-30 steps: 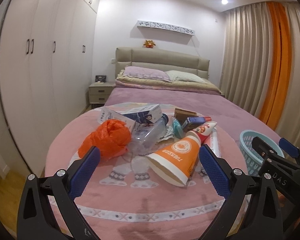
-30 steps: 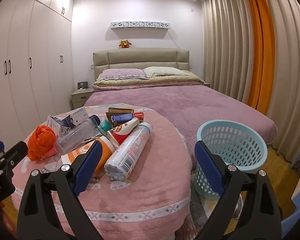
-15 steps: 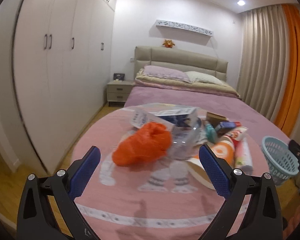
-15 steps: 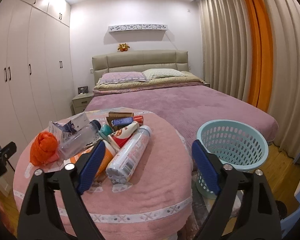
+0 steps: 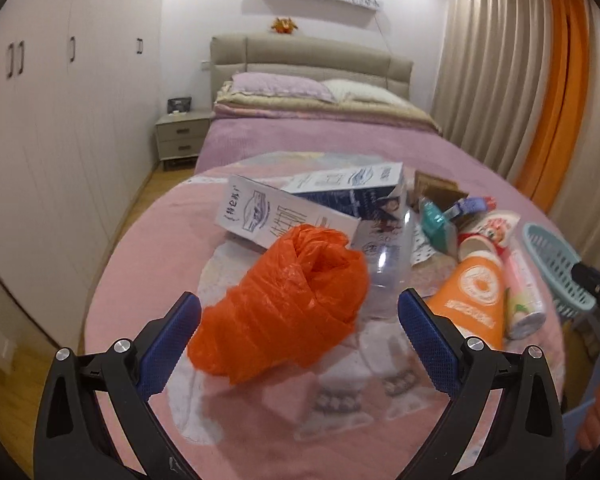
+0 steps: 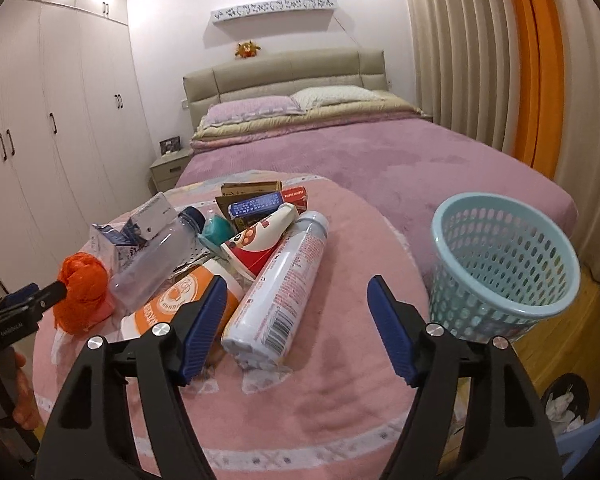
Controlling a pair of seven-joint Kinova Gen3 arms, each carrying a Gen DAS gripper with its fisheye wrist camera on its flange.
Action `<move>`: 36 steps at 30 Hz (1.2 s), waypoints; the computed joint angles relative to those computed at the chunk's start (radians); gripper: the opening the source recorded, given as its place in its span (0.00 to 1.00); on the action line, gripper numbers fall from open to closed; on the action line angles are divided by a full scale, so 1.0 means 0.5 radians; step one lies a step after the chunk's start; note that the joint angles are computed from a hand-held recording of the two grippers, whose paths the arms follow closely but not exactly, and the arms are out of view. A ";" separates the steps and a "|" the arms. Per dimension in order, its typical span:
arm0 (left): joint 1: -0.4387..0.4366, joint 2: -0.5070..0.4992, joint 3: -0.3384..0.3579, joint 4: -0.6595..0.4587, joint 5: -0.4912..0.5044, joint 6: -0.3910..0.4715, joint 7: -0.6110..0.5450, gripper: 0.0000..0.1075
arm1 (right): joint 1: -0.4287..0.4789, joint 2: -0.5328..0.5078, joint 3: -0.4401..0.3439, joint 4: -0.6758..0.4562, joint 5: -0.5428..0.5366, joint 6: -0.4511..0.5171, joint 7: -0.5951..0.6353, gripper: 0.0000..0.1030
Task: Collect trash
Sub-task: 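Close the left tool on the orange bag while the right tool grasps the white spray can, then carry the orange bag with the left tool while the right tool carries the spray can to the wastebasket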
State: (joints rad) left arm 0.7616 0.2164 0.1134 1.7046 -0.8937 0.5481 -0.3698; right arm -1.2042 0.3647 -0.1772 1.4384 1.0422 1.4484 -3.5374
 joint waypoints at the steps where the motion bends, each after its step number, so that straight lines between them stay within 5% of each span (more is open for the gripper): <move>1: -0.003 0.021 0.002 -0.015 -0.007 0.007 -0.029 0.89 | 0.029 -0.006 0.002 0.009 -0.013 -0.053 -0.014 0.67; 7: -0.092 0.119 0.006 -0.129 0.268 0.024 -0.334 0.87 | 0.151 0.045 0.042 -0.067 -0.138 -0.192 0.069 0.67; 12: -0.160 0.141 0.019 -0.178 0.526 0.012 -0.625 0.74 | 0.275 0.085 0.089 -0.155 -0.346 -0.306 0.202 0.67; 19: -0.130 0.123 -0.039 -0.155 0.646 -0.038 -0.733 0.60 | 0.420 0.047 0.121 -0.068 -0.569 -0.608 0.287 0.67; 22: -0.085 0.103 -0.077 -0.132 0.630 -0.061 -0.666 0.54 | 0.458 0.009 0.128 0.012 -0.624 -0.748 0.278 0.65; 24: -0.061 0.079 -0.091 -0.104 0.603 -0.087 -0.610 0.52 | 0.505 -0.031 0.092 0.084 -0.624 -0.859 0.260 0.50; 36: 0.050 -0.027 0.009 -0.089 0.338 -0.183 -0.359 0.51 | 0.408 -0.256 0.021 0.383 -0.452 -0.870 -0.017 0.46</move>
State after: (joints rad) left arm 0.7864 0.2027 0.1177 1.6603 -0.7249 0.4564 -0.5493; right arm -1.0004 0.2365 -0.1667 1.6302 0.8161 1.0136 -3.5459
